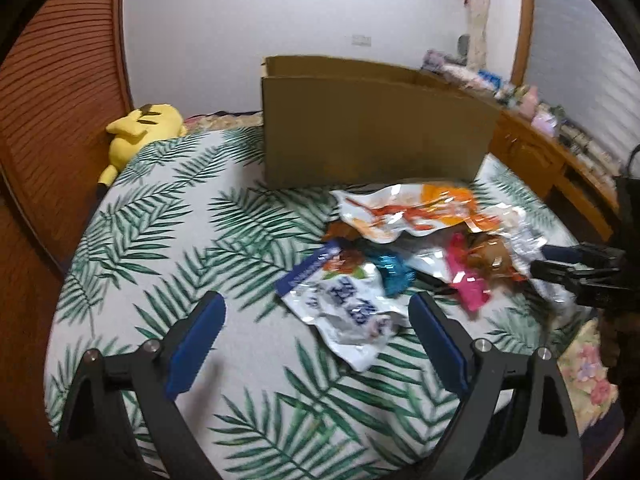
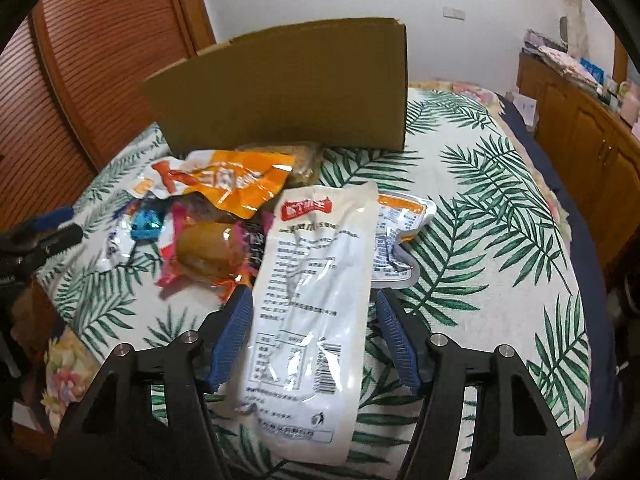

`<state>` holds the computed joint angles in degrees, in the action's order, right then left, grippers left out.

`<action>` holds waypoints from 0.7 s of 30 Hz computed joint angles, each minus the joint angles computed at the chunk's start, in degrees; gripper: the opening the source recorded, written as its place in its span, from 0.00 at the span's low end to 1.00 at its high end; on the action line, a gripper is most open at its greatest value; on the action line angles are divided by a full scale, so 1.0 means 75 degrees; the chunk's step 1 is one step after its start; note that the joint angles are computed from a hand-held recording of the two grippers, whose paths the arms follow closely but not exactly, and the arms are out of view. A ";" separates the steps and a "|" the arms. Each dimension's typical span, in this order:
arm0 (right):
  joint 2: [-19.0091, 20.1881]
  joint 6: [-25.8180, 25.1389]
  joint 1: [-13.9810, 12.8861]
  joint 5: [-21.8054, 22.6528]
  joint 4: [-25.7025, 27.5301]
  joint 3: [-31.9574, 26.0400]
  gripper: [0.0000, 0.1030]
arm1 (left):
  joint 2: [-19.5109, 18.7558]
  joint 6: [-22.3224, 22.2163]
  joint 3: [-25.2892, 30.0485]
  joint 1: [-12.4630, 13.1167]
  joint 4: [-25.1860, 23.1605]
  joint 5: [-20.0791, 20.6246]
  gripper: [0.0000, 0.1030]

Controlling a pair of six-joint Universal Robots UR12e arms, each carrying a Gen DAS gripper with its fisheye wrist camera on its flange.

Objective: Organize snacks
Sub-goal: 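Lower the right tool onto the white pouch while the left tool approaches the white-blue packet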

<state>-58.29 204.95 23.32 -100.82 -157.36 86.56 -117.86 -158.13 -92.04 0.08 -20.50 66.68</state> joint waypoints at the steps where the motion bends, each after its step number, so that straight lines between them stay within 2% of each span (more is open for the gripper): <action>1: 0.0007 -0.0009 -0.0009 0.0015 0.0038 -0.0009 0.64 | -0.0022 0.0058 0.0046 -0.0021 -0.0075 0.0077 0.91; 4: 0.0016 0.0005 -0.0042 0.0084 0.0070 -0.0011 0.64 | -0.0100 0.0157 0.0210 -0.0055 -0.0399 0.0164 0.91; 12: 0.0077 0.0020 -0.0057 0.0136 0.0172 -0.0122 0.65 | -0.0267 0.0063 0.0785 -0.0035 -0.1998 -0.0427 0.91; 21: 0.0155 -0.0241 -0.0014 0.0024 0.0615 -0.0342 0.67 | -0.0407 -0.0277 0.0988 -0.0208 -0.2299 0.0114 0.87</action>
<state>-57.13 203.14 23.21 -100.64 -152.75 84.00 -120.91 -160.20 -84.62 -1.47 -37.74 67.54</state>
